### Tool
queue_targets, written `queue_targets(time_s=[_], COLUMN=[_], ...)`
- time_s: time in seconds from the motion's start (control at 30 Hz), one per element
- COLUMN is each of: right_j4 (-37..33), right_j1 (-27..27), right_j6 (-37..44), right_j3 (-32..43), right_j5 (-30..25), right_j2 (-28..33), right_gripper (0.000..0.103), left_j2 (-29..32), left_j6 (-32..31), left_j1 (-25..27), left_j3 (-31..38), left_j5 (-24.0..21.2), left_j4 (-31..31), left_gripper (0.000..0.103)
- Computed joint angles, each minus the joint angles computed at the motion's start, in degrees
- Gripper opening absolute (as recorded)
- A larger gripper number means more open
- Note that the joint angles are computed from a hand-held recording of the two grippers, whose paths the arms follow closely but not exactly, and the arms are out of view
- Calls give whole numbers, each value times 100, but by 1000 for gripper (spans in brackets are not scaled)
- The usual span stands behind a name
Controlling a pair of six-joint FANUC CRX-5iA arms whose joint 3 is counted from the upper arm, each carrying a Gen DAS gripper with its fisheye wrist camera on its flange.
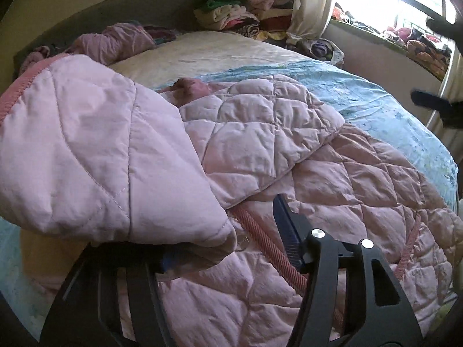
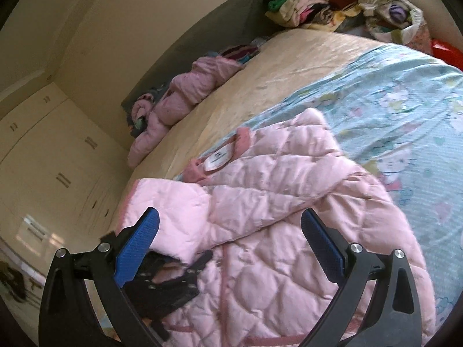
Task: Fold large clothes
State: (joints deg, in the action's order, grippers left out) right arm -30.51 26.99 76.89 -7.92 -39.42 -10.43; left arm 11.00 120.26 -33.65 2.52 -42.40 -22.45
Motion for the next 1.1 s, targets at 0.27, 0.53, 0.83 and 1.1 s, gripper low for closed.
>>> queue_targets(time_s=[0.27,0.53,0.83,1.1], right_j4=[-456,1144,1678,1289], right_j1=[291,1367,1660,1316], right_j6=[993,587,292,374], right_j3=[2368,4594,5078,4825], right_j5=[-1773,-3405,-3855,-3580], right_j2=[1361,3051,3722,3510], right_gripper=[99,98,76,23], left_j2=[131,192,413,353], left_j6=[48,45,-16,-72], left_j1=[-119,-192,-437,-413], left_j3=[139,240,569,537], left_j5=[-181,-338,-834,-765], left_j4=[-171,-308,-721,-694], left_gripper=[52,52,54,65])
